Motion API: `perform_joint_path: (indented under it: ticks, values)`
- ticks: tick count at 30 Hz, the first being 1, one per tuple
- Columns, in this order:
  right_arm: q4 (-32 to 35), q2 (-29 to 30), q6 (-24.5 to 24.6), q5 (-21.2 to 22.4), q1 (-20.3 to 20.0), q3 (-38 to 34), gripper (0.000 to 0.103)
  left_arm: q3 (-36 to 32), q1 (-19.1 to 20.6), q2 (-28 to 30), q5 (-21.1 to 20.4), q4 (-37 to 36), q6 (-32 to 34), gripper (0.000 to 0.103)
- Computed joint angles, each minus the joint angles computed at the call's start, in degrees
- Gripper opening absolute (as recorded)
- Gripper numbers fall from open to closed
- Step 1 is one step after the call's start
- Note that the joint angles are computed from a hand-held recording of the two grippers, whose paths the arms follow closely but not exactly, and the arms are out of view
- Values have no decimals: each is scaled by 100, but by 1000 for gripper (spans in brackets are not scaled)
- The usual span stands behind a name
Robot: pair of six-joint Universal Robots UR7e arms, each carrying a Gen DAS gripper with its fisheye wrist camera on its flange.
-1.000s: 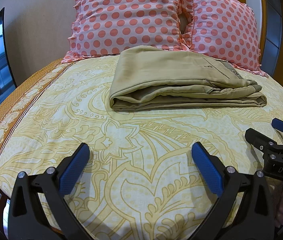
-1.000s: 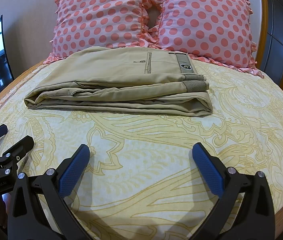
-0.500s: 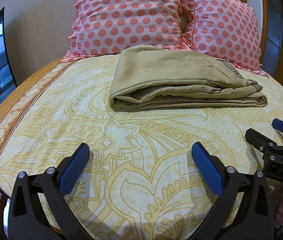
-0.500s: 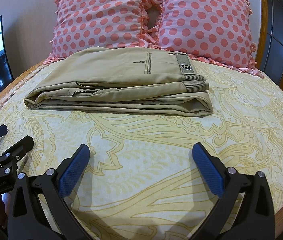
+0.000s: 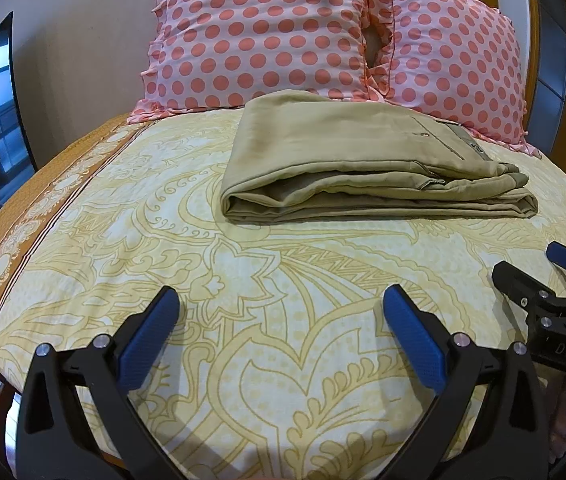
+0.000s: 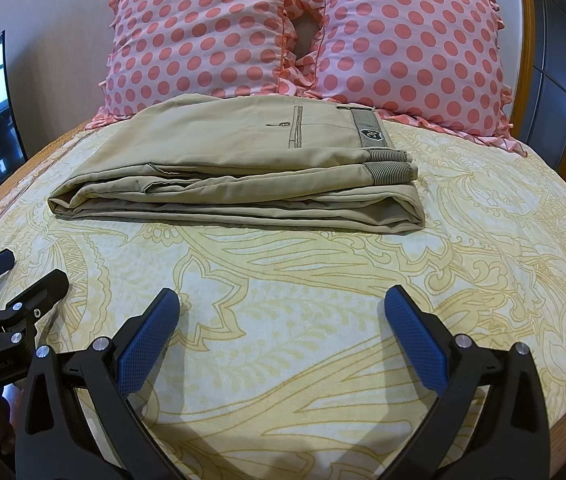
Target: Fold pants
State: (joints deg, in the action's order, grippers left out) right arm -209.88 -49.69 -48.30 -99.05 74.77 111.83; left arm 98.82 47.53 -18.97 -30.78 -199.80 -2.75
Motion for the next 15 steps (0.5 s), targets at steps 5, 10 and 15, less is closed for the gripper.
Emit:
perform_joint_path:
  ticks: [5, 10, 15]
  values:
    - [-4, 0, -1, 2, -1, 2, 102, -5, -7, 9, 9, 3, -15, 101]
    - [0, 1, -2, 3, -2, -3, 102, -8, -10, 16, 11, -7, -15, 101]
    - [-5, 1, -2, 6, -3, 0, 102, -12, -15, 32, 24, -26, -22, 101]
